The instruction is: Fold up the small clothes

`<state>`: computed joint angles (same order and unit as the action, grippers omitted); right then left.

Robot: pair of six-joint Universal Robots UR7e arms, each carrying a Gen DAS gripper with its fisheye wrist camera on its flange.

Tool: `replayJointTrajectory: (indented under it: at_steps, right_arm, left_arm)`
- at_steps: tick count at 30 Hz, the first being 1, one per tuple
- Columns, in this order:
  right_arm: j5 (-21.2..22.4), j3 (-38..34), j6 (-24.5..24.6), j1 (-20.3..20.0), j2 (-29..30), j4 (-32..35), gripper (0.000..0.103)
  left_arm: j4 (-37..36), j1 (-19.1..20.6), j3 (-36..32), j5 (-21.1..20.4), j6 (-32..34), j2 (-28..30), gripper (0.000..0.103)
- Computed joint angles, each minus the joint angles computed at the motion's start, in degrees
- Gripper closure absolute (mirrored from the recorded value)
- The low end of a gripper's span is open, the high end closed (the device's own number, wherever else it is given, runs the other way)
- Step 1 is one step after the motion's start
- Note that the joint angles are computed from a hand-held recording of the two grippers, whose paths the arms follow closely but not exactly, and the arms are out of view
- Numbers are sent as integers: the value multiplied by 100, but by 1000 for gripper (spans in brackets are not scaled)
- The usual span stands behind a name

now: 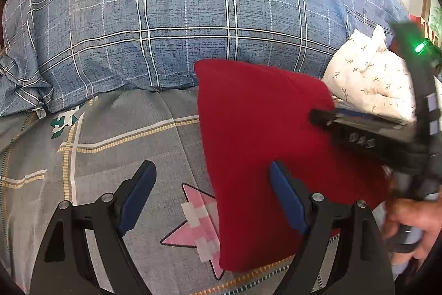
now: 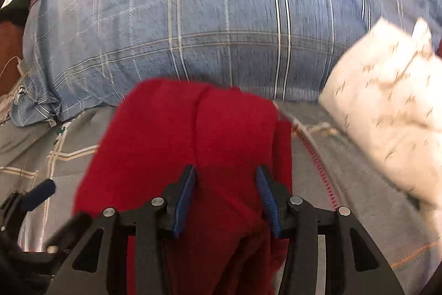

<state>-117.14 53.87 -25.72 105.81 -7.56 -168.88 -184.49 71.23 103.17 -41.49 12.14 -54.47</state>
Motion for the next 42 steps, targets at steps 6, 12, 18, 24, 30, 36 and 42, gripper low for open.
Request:
replayJointTrajectory:
  at_steps: [6, 12, 18, 24, 30, 36, 42]
  right_arm:
    - [114, 441, 41, 25, -332, -158, 36]
    - [401, 842, 145, -133, -677, -451, 18]
    - [1051, 496, 701, -447, -643, 489, 18]
    - [1958, 93, 1135, -668, -429, 1215, 16]
    - [1795, -133, 807, -552, -219, 1208, 22]
    - [1508, 38, 450, -406, -206, 649, 51]
    - [1406, 553, 204, -135, -485, 109, 62]
  left_arm:
    - [138, 9, -36, -71, 10, -93, 18]
    - [831, 213, -266, -851, -304, -342, 18]
    - [1518, 432, -666, -1341, -525, -191, 18]
    - [1579, 548, -824, -1643, -480, -78, 16]
    - [1586, 548, -968, -1671, -321, 52, 16]
    - [1689, 630, -1079, -2063, -414, 129, 17]
    - [1819, 581, -949, -2196, -494, -142, 52]
